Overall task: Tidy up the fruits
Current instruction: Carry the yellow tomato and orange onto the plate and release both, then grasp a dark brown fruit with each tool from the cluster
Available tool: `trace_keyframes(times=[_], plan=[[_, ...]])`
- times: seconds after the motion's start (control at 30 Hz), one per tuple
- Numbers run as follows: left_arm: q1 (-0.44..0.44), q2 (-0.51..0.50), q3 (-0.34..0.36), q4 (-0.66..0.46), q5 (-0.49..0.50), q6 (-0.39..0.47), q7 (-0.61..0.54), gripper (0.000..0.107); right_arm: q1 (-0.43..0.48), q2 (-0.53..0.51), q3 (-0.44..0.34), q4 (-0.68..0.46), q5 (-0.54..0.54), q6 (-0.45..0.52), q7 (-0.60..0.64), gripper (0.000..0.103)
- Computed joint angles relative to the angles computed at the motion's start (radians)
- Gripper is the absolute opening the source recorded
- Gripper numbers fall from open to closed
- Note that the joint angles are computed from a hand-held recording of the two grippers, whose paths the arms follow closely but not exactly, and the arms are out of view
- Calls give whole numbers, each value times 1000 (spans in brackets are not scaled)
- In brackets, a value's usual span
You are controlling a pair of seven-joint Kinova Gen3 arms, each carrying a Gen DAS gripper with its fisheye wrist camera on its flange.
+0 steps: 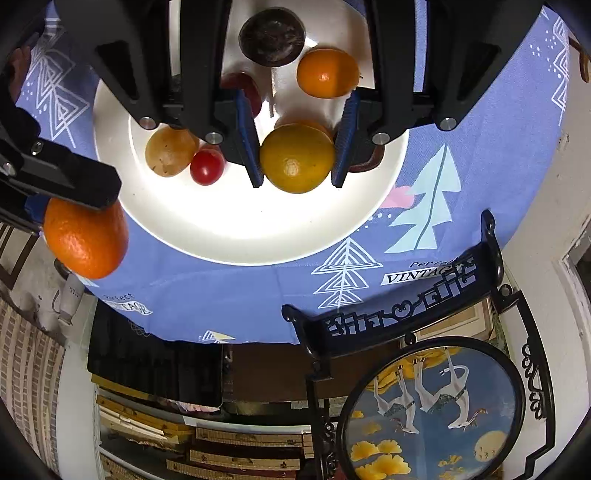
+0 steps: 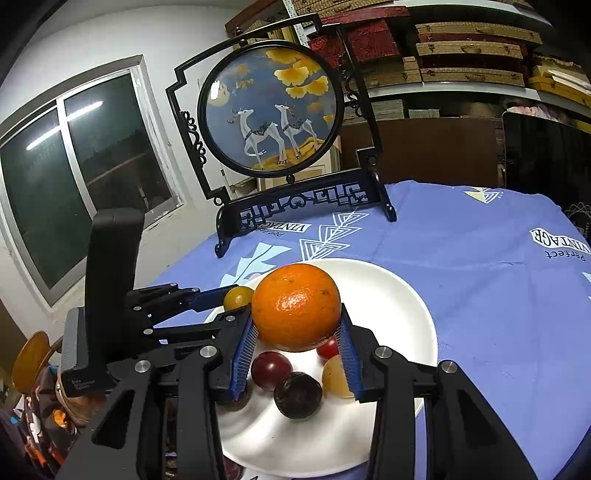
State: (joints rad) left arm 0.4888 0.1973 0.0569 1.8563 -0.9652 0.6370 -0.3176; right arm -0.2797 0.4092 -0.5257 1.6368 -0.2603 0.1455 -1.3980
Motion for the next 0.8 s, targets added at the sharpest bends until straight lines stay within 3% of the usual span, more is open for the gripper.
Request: trace_keyframes(times=[0.33,0.37,0.4,0.43,0.63,0.8], plan=[[4,24,-12,-7,6,2,7,40,-160,7,197,10,57,-49,-145,45],[2,20,-15,-2,5,-6,11,50,-156,8,195,13,64,-57,-156,49],[6,16,-19,3,-5,-10,26,55,-140,7,179,25,70,-78,-163,62],[13,14,-24,8,-24,-8,51,61,-135,2,174,40,77,-103,-175,64],[8,8,-11,18,-53,-6,73,62,-83,0,111,49,136,-110,-216,65],[3,6,-6,19,-54,-8,67,62,-101,3,136,42,151,-92,-248,71]])
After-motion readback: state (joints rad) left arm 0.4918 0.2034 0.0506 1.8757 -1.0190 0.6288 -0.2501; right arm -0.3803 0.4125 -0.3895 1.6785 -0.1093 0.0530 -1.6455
